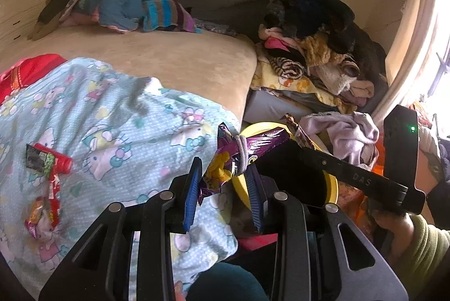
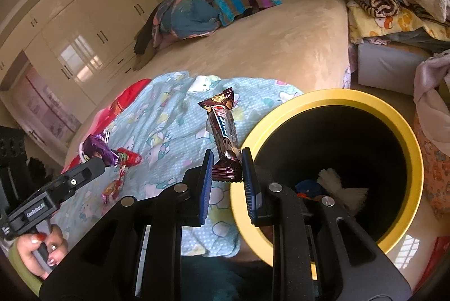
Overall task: Collect trash
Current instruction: 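Carry the purple wrapper and chocolate bar over the bin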
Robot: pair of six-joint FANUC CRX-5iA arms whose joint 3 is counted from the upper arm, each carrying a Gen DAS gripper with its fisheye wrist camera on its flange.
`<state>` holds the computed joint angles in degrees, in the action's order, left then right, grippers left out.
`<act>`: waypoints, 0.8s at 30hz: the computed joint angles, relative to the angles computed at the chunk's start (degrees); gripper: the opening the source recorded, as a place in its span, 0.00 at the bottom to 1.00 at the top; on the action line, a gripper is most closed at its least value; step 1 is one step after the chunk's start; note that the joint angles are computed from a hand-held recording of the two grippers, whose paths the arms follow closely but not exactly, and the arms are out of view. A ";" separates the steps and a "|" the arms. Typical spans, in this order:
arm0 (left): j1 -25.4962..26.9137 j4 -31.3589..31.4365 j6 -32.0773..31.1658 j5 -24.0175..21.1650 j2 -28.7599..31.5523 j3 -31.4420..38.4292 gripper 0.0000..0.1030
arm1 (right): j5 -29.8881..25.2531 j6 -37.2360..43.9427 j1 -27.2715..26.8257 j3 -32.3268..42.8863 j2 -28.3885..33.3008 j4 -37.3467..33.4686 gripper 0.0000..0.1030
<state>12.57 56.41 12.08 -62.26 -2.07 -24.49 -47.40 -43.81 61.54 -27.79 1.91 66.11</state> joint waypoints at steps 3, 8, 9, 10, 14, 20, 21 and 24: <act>-0.67 -0.20 -0.26 -0.04 -0.31 -0.24 0.29 | -0.94 -0.80 0.16 -0.62 -0.55 0.09 0.15; -1.88 -0.48 -0.84 -0.28 -0.83 -0.76 0.29 | -2.49 -2.29 0.57 -1.79 -1.51 0.14 0.15; -2.11 -0.53 -0.97 -0.31 -0.99 -0.88 0.29 | -2.85 -2.56 0.66 -2.03 -1.71 0.10 0.15; -2.32 -0.55 -1.11 -0.43 -1.09 -0.98 0.29 | -3.22 -2.82 0.72 -2.27 -1.92 0.02 0.15; -3.32 -1.01 -1.39 -0.43 -1.28 -1.15 0.29 | -4.52 -4.00 1.11 -3.19 -2.67 -0.26 0.15; -4.78 -1.85 -1.62 -0.39 -1.67 -1.73 0.29 | -5.95 -6.03 1.52 -4.82 -3.89 -0.59 0.15; -5.07 -2.03 -1.71 -0.42 -1.75 -1.86 0.29 | -6.17 -6.41 1.58 -5.17 -4.15 -0.64 0.15; -5.86 -2.46 -1.80 -0.26 -1.84 -2.06 0.29 | -6.72 -7.48 1.84 -6.03 -4.73 -0.85 0.15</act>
